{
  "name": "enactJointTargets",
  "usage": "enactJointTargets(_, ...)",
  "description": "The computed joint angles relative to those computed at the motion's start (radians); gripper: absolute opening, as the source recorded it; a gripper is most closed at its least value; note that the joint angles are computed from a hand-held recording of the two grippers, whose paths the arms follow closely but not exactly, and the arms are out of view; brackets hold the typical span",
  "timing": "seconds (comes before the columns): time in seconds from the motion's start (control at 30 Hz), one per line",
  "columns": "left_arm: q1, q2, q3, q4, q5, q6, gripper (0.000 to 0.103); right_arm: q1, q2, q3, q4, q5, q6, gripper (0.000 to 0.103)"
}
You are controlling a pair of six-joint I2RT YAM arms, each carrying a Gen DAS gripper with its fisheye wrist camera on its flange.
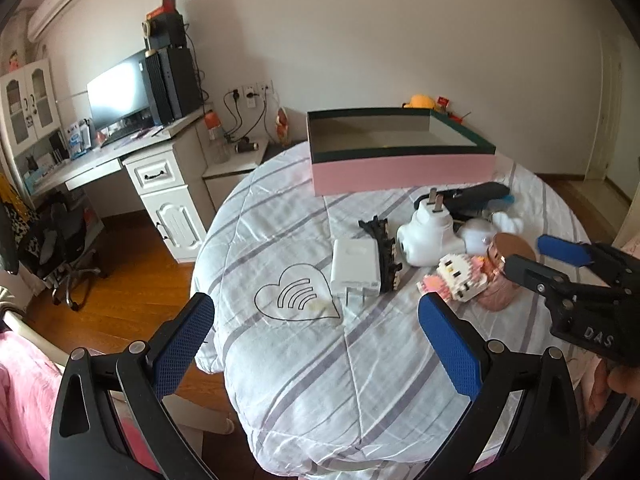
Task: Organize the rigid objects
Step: 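Grasp the block figure with the left tool while the right tool grasps the rose-gold jar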
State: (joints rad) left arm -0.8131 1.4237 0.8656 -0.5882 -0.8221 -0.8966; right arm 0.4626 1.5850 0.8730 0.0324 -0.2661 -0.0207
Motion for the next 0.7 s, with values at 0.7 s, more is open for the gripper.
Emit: enactJointTargets(0.7,0.056,0.263,0.141,0.234,0.254,0.041,0.103,-0.121,-0.022,-0.010,-0.060,0.046,-0.122,0.049)
